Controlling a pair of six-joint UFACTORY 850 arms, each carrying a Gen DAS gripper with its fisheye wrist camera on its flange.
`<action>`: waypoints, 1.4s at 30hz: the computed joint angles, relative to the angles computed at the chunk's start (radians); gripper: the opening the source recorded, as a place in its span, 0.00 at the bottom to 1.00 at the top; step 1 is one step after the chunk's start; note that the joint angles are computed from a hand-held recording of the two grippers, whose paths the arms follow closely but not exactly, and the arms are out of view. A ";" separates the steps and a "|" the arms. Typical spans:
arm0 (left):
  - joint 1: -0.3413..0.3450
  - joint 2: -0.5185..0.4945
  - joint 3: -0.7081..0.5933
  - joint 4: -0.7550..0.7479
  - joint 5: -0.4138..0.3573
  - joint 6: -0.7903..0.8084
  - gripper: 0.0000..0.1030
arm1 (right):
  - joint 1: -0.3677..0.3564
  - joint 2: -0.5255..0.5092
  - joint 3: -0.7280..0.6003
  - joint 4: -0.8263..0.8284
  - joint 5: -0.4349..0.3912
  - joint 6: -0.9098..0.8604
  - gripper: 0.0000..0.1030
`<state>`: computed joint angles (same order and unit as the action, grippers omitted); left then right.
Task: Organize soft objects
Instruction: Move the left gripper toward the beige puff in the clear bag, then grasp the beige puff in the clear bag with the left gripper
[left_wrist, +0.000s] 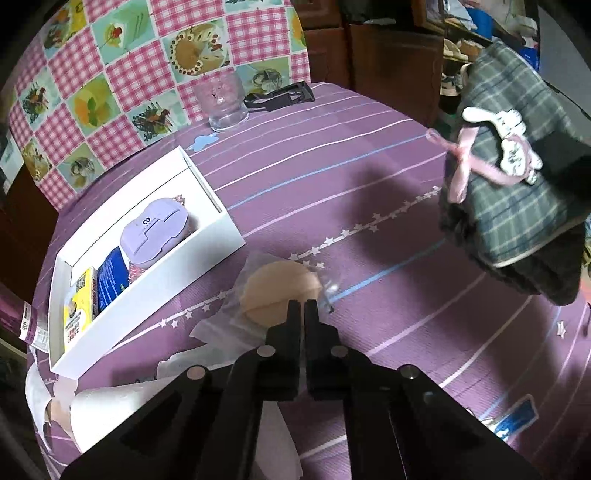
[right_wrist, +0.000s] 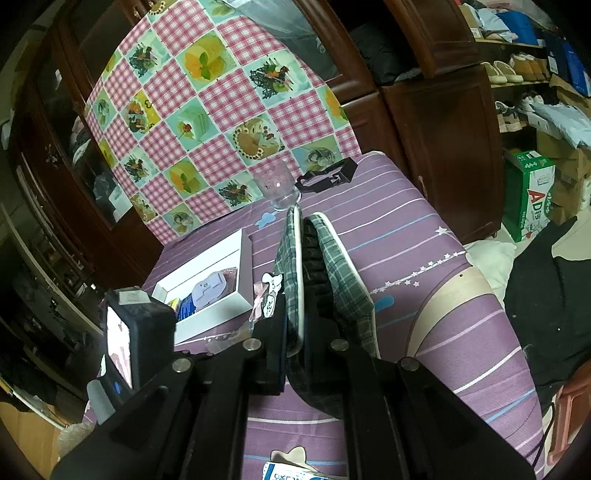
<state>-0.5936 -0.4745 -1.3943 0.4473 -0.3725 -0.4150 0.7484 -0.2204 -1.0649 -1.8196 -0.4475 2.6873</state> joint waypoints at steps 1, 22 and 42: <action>0.001 0.002 0.000 -0.023 0.001 0.019 0.00 | 0.000 -0.002 -0.002 0.002 0.002 -0.005 0.08; 0.066 0.105 0.056 -0.654 0.091 0.606 0.00 | 0.009 -0.037 -0.039 -0.051 0.066 0.017 0.08; 0.125 -0.058 -0.158 -0.770 -0.164 0.777 0.73 | -0.035 -0.014 0.012 -0.247 0.102 0.276 0.08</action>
